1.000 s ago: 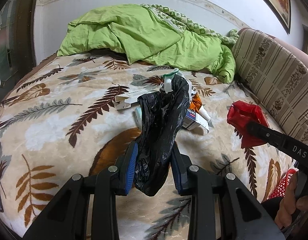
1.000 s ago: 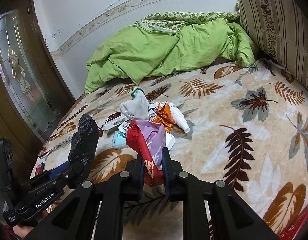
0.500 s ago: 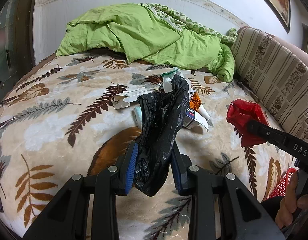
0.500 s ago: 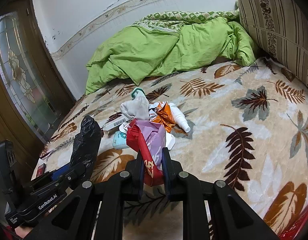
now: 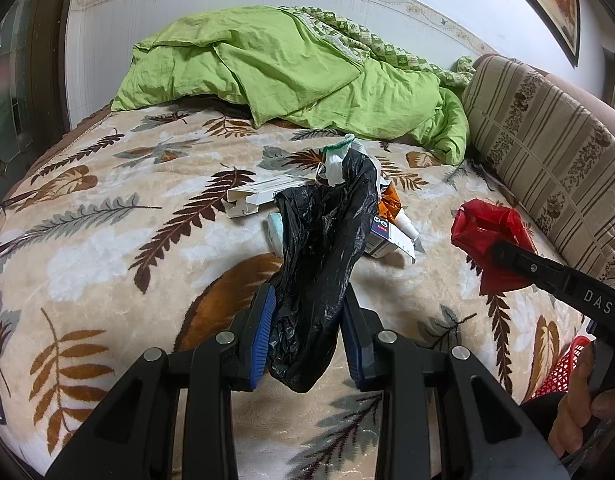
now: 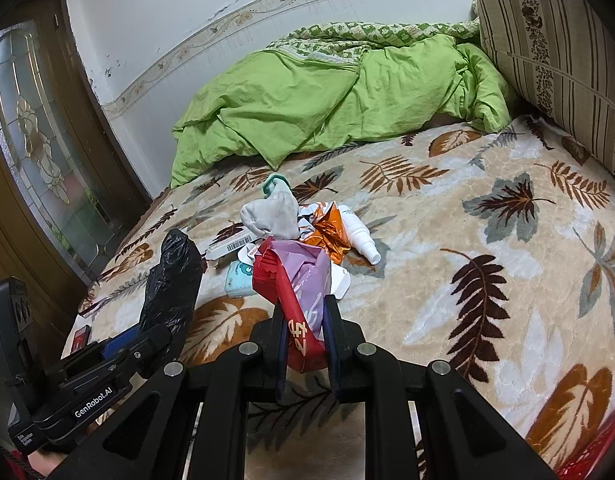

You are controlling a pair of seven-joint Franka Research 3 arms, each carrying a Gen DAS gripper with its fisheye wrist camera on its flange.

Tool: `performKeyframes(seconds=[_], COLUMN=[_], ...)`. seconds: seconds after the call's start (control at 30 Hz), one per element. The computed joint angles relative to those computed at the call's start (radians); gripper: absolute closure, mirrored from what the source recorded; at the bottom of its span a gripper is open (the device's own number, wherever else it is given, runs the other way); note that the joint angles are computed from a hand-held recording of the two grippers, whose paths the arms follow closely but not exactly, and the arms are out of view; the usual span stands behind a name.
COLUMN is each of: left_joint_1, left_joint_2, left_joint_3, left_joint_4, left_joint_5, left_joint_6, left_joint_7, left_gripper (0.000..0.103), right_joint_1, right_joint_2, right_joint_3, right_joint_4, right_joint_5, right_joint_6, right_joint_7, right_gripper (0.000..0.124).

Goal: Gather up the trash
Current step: 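Hold the black bag and red wrapper raised above the bed, then carry both items over the red basket and open both tools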

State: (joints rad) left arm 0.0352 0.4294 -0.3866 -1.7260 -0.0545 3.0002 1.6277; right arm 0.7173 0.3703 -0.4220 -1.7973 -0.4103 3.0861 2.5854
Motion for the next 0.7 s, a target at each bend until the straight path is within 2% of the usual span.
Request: performKeyframes(seconds=[0.3, 0.4, 0.47, 0.57, 0.63, 0.7], left_joint_1=[0.004, 0.006, 0.026, 0.086, 0.147, 0.176], left_joint_2=[0.003, 0.002, -0.004, -0.022, -0.033, -0.047], left_joint_3=[-0.007, -0.017, -0.043, -0.121, -0.199, -0.253], left_joint_4=[0.003, -0.004, -0.015, -0.044, -0.062, -0.080], left_joint_5=[-0.004, -0.006, -0.019, -0.072, -0.130, -0.180], left_joint_6=[0.001, 0.010, 0.011, 0.011, 0.003, -0.008], left_joint_7=[0.007, 0.012, 0.032, 0.102, 0.182, 0.258], left_gripper=[0.072, 0.072, 0.072, 0.072, 0.072, 0.072], right_joint_1=[-0.001, 0.024, 0.048, 0.063, 0.077, 0.157], right_joint_2=[-0.001, 0.001, -0.007, -0.043, -0.083, -0.135], right_joint_3=[0.001, -0.026, -0.051, -0.061, -0.075, -0.160], right_joint_4=[-0.003, -0.004, -0.017, -0.062, -0.112, -0.173], right_joint_5=[0.009, 0.000, -0.013, -0.019, -0.030, -0.109], right_joint_6=[0.003, 0.006, 0.017, 0.032, 0.051, 0.057], right_joint_7=[-0.009, 0.014, 0.039, 0.055, 0.077, 0.165], right_gripper=[0.107, 0.107, 0.107, 0.107, 0.107, 0.107])
